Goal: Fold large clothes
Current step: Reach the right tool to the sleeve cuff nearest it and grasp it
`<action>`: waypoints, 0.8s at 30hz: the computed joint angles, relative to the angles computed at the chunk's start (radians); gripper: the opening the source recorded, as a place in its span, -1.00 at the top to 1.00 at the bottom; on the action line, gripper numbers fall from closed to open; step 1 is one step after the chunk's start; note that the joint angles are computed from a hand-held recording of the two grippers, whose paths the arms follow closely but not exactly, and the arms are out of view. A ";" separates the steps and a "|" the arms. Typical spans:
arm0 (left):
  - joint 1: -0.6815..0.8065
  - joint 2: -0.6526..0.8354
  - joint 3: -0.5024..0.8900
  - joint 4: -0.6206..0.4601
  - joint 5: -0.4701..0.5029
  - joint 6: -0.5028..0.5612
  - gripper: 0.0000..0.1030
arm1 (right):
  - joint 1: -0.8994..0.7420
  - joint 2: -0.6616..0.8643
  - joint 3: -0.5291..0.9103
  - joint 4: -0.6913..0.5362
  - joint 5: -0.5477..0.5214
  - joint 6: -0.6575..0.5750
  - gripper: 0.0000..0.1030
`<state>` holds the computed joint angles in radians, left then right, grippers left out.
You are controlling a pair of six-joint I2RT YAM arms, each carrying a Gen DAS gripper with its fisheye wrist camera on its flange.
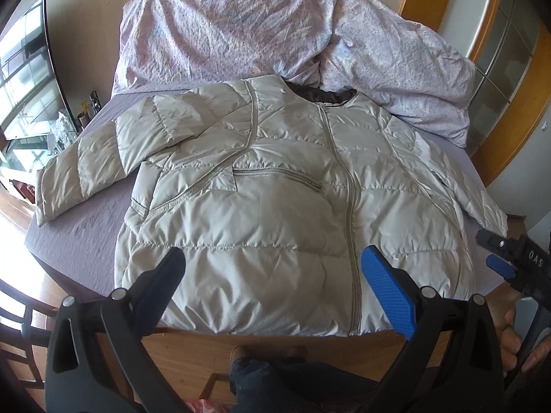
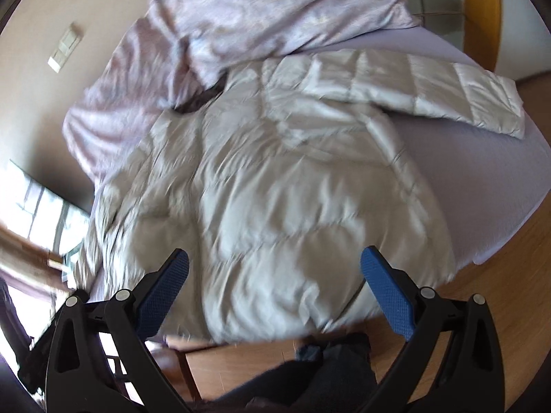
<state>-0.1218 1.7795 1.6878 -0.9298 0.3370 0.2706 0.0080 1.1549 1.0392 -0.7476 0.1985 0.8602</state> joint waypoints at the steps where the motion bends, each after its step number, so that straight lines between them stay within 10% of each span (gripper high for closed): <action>1: -0.007 0.010 0.008 0.002 -0.009 -0.009 -0.96 | -0.061 -0.003 -0.014 0.017 -0.022 -0.026 -0.97; 13: -0.097 0.125 0.140 -0.016 -0.095 -0.114 -0.96 | -0.785 0.195 0.007 0.069 -0.281 -0.361 -0.89; 24: -0.163 0.147 0.167 -0.027 -0.137 -0.190 -0.96 | -1.149 0.472 0.216 0.045 -0.286 -0.501 -0.74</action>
<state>-0.2848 1.9267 1.8547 -0.9566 0.1998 0.0802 -1.1407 1.6270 1.2548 -0.7024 -0.0877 0.3589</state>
